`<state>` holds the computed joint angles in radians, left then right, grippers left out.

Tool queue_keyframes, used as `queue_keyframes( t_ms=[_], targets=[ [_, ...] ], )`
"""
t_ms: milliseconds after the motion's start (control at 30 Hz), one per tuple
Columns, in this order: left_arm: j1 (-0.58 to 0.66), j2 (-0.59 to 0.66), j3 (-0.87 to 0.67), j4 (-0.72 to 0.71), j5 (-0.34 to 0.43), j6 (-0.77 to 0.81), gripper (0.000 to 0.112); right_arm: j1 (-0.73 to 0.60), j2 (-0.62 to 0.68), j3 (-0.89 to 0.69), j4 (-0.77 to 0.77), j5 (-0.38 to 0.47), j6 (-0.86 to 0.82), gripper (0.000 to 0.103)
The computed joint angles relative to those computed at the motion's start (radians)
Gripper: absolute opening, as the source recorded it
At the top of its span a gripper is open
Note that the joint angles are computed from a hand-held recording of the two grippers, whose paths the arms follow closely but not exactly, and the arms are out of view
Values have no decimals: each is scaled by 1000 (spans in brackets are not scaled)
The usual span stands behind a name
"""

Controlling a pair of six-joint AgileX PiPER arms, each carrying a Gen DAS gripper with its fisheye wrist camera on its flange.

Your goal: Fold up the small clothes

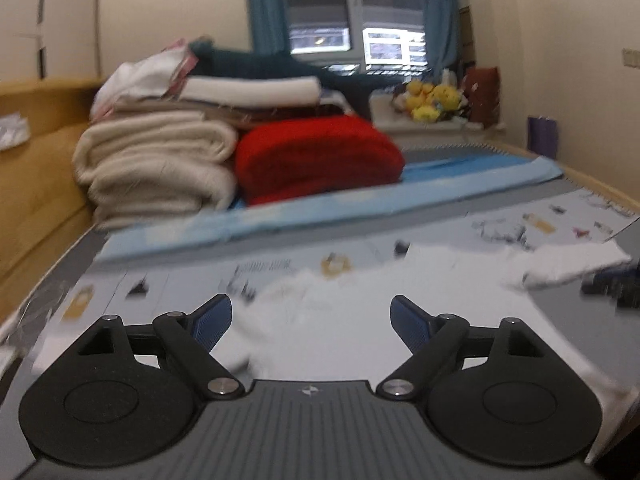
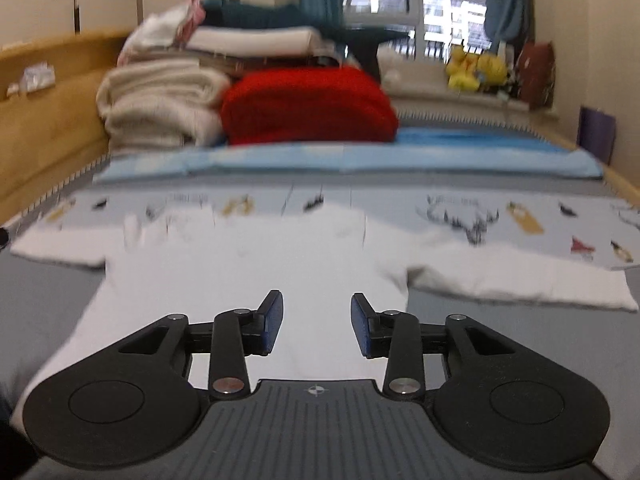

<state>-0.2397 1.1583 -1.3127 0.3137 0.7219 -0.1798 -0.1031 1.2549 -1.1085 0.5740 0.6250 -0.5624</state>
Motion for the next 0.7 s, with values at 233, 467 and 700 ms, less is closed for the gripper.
queue_keyframes(
  t_ms=[233, 467, 700],
  targets=[
    [115, 192, -85, -117, -297, 275, 90, 113, 46, -38, -234, -69, 189, 39],
    [211, 371, -157, -311, -152, 348, 50, 204, 110, -205, -487, -26, 437, 39],
    [299, 519, -296, -296, -44, 203, 37, 353, 411, -620, -601, -7, 738, 39]
  ],
)
